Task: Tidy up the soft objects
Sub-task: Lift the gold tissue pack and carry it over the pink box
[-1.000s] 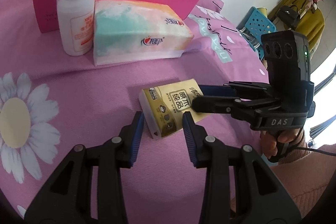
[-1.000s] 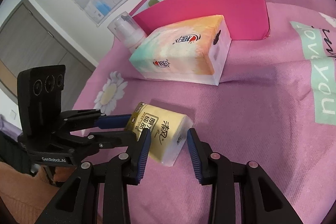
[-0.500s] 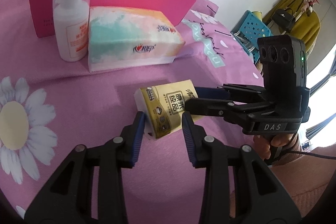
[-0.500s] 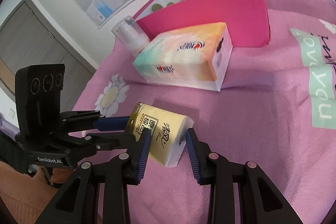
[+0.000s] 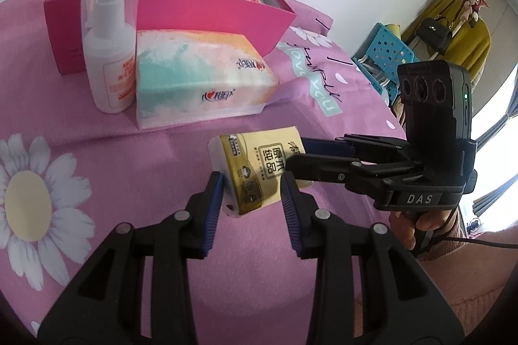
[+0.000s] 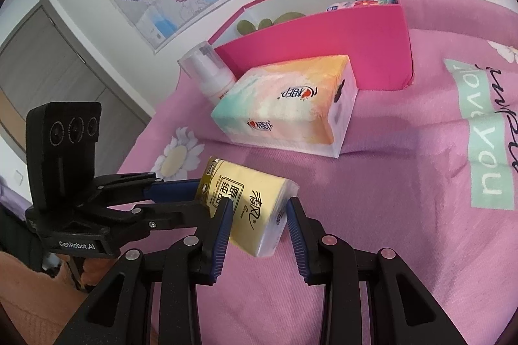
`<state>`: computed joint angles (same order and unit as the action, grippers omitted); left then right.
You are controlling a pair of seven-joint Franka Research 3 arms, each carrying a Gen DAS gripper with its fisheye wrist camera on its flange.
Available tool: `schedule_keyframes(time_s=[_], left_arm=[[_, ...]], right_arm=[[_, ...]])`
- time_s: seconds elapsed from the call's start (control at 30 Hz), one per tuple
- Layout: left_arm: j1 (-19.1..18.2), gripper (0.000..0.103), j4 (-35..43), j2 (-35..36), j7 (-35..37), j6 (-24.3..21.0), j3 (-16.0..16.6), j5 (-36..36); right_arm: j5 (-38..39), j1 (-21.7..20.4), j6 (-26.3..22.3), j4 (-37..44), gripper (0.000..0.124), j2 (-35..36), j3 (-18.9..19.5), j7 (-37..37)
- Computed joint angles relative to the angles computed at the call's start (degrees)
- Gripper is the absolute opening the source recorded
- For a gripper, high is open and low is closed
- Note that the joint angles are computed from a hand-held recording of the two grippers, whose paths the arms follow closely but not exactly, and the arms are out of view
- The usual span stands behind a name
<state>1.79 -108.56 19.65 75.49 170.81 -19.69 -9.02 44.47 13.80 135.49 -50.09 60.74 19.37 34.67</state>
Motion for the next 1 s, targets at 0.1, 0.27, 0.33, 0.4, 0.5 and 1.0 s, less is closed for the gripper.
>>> schedule_keyframes(time_s=[0.1, 0.27, 0.33, 0.4, 0.5, 1.0], left_arm=[[-0.02, 0.039, -0.10, -0.14, -0.06, 0.23, 0.05, 0.14], [0.08, 0.039, -0.77, -0.62, -0.27, 1.04, -0.01, 0.33], [0.14, 0.039, -0.90, -0.75, -0.37, 1.20, -0.02, 0.40], [-0.26, 0.039, -1.07, -0.92, -0.81, 1.40, 0.37, 0.86], [-0.32, 0.039, -1.12, -1.01, -1.07, 1.55, 0.49, 1.31], [-1.18, 0.039, -1.55, -1.59, -3.56, 2.31, 1.53, 3.69]], right_arm=[[0.24, -0.06, 0.45, -0.42, 0.035, -0.30, 0.18, -0.23], [0.65, -0.19, 0.75, -0.40, 0.035, -0.46, 0.41, -0.65], [0.73, -0.31, 0.47, -0.01, 0.035, -0.34, 0.47, -0.87], [0.83, -0.24, 0.58, 0.33, 0.035, -0.24, 0.49, -0.96], [1.16, -0.47, 0.67, 0.24, 0.035, -0.31, 0.67, -1.42], [1.69, -0.43, 1.19, 0.43, 0.035, -0.52, 0.86, -2.39]])
